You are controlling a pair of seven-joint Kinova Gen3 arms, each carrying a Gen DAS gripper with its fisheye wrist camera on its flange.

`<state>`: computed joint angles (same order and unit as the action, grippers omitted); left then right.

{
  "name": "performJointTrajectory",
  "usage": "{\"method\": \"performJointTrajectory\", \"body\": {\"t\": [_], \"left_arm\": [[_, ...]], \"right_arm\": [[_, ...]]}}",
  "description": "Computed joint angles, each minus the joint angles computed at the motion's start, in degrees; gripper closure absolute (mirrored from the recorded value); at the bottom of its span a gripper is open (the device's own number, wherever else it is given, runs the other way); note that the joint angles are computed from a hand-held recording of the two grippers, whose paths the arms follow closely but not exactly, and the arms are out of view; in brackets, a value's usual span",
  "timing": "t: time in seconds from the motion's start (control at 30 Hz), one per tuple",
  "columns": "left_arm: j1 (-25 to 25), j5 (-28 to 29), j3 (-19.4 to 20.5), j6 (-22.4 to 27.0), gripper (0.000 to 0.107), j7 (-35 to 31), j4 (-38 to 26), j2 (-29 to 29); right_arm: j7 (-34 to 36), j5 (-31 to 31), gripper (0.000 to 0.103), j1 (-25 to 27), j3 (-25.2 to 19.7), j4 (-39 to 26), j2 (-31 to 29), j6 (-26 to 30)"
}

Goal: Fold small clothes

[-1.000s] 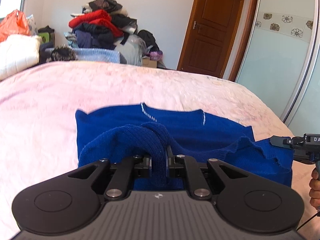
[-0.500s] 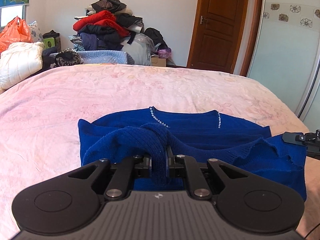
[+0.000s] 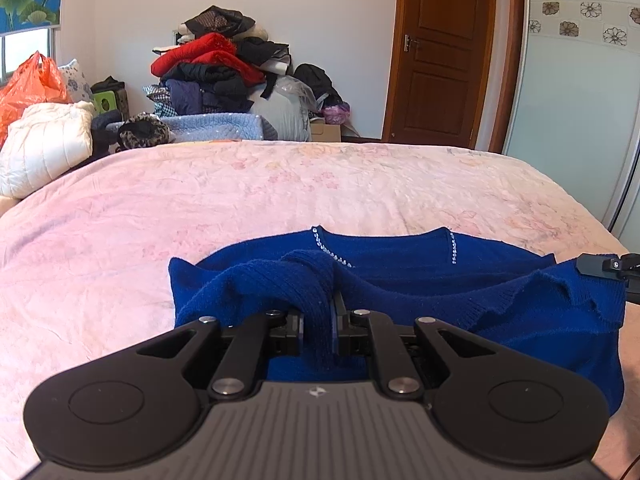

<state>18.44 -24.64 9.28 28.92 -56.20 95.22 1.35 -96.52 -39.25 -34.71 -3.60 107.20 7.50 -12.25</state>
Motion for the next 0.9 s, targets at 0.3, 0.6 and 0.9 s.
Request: {"method": "performJointTrajectory", "body": {"t": [0.3, 0.6, 0.9], "left_arm": [[1.7, -5.6, -0.7, -0.1, 0.096, 2.3, -2.7, 2.5], [3.1, -2.2, -3.2, 2.0, 0.096, -3.0, -10.4, 8.9], [4.2, 2.0, -6.3, 5.5, 0.096, -7.2, -18.5, 16.8]], "right_arm": [[4.0, -2.9, 0.089, -0.9, 2.0, -2.3, 1.5, -0.4], [0.4, -0.8, 0.089, 0.5, 4.5, -6.2, 5.3, 1.4], [-10.6, 8.4, 0.089, 7.7, 1.2, -12.5, 11.6, 5.3]]}}
